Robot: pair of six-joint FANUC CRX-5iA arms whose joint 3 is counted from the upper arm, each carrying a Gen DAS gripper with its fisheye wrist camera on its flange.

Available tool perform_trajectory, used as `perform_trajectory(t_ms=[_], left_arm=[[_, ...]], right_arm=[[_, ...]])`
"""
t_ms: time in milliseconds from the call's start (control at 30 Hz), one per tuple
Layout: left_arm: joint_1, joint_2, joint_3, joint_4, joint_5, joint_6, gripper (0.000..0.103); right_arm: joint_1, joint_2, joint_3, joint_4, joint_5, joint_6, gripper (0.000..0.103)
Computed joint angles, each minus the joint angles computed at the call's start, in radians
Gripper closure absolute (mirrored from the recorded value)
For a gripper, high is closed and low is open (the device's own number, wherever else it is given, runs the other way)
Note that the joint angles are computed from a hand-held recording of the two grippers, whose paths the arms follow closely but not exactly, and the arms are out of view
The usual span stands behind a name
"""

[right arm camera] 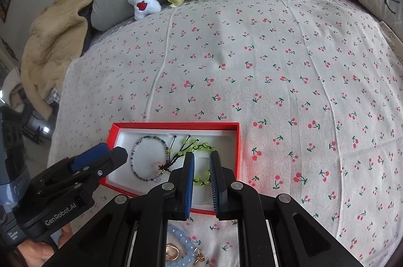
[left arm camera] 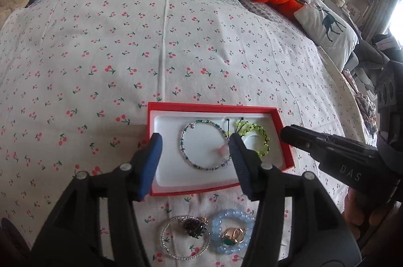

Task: Organize jewelry
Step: 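Carry both bracelets into the red box and open both tools, then move both open tools back over the remaining jewelry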

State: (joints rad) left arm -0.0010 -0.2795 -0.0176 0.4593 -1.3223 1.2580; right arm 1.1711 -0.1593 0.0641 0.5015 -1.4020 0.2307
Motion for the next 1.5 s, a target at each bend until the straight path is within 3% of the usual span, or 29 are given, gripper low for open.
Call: perform_trajectory(t_ms=[133,233,267,300,367,600,933,1267,1500], left_arm=[[0.010,-0.046,0.006,-0.062,-0.035,0.007,0.022],[0.012,-0.053,0.018,-0.128,-0.099,0.021,0.021],[0.017,-0.058,0.016,-0.143,-0.116,0.020,0.020],[0.023,-0.063,0.014,-0.156,-0.133,0.020,0.020],[0.047,-0.077,-0.002,-0.157,-0.166,0.001,0.019],[0.103,-0.137,-0.072,-0.169,-0.195,-0.036,0.017],[0.119,-0.217,-0.171,-0.201,-0.154,-0.125,0.017],[0.182,-0.235,-0.243,-0.062,-0.149,-0.202,0.018],[0.107,-0.216,-0.224,-0.106,-0.114,-0.158,0.052]], right_arm=[[0.046,-0.017,-0.002,0.015,-0.028,-0.006,0.087],[0.067,-0.033,-0.002,-0.018,-0.033,-0.012,0.081],[0.074,-0.040,-0.007,-0.025,-0.033,-0.020,0.074],[0.084,-0.045,-0.012,-0.027,-0.038,-0.027,0.058],[0.111,-0.057,-0.029,-0.013,-0.046,-0.044,0.034],[0.162,-0.074,-0.062,-0.037,-0.069,-0.053,0.034],[0.235,-0.087,-0.168,-0.022,-0.101,-0.088,0.027],[0.283,-0.111,-0.238,-0.003,-0.100,-0.059,0.027],[0.278,-0.116,-0.234,-0.012,-0.105,-0.066,0.027]])
